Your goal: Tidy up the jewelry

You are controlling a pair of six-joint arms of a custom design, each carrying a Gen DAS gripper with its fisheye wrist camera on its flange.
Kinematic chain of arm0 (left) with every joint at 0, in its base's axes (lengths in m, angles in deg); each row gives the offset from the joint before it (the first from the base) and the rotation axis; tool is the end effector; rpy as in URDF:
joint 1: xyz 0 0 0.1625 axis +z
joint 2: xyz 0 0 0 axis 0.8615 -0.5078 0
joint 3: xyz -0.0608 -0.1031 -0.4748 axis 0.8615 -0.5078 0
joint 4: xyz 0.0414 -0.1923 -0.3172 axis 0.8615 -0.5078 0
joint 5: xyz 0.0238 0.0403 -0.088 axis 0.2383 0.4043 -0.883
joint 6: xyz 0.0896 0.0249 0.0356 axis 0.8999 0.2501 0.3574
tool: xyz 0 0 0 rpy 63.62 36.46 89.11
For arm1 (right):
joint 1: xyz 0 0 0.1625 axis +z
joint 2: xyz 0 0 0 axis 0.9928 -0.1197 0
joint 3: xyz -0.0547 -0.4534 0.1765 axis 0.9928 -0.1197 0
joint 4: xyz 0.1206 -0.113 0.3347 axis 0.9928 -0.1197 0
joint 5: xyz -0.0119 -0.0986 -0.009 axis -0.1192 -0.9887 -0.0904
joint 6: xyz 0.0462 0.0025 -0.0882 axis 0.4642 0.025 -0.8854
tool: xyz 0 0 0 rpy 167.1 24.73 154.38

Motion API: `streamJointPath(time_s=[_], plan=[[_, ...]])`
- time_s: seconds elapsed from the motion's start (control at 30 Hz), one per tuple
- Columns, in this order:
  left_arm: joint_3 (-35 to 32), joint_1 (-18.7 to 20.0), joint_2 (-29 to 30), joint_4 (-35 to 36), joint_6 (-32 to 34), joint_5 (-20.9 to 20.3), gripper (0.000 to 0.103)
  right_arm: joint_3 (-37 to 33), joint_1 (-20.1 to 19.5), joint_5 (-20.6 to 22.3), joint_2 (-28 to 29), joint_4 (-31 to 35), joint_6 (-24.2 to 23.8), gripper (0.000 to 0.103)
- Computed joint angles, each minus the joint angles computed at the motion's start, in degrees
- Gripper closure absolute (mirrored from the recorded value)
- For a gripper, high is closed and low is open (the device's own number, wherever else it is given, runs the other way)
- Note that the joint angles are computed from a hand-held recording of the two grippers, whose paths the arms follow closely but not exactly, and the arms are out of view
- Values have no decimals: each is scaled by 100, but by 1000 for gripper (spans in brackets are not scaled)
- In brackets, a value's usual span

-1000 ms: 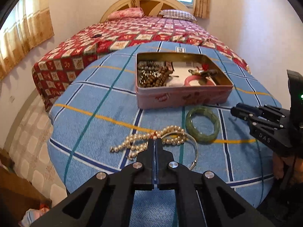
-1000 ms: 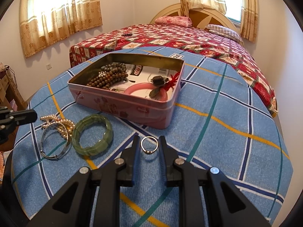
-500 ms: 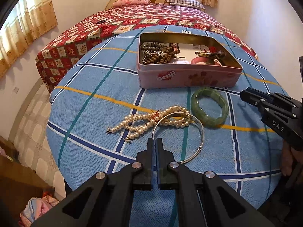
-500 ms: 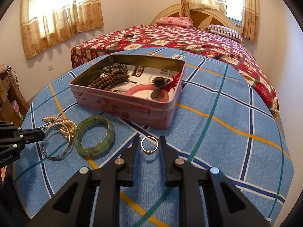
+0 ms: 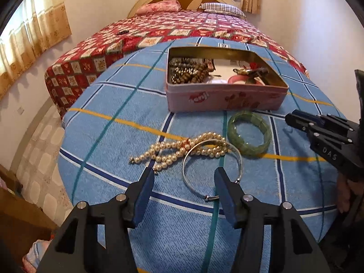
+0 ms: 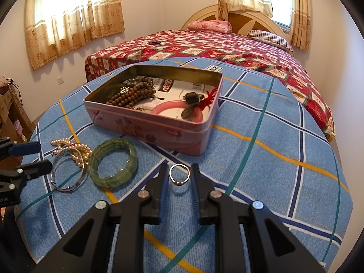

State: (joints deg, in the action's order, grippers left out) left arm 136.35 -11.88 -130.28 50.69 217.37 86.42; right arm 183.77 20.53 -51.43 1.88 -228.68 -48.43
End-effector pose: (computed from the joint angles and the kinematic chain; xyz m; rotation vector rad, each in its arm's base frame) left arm -0.0459 -0.3662 0.1615 0.3728 2.2748 -0.6972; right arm 0.1999 -0.4315 -0.0101 0.8435 -2.3795 0.7556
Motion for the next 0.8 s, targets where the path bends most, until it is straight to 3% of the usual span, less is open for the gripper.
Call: streamJointPath(time_s=[0.07,0.23,0.37,0.8], plan=[[-55,85,17,8,103,146,72,-5,4,-12,0,13,6,81],[-169,259,208,-78,354,284,83,6,-2,-21,-13,31,-5,81],[-113,224,12,-189,547,329,100,71,-34,127,-2,-137,-59,82],[-361,-171,-850,-152,1394,338,100,239,3,273,-92,-513,-104,82]])
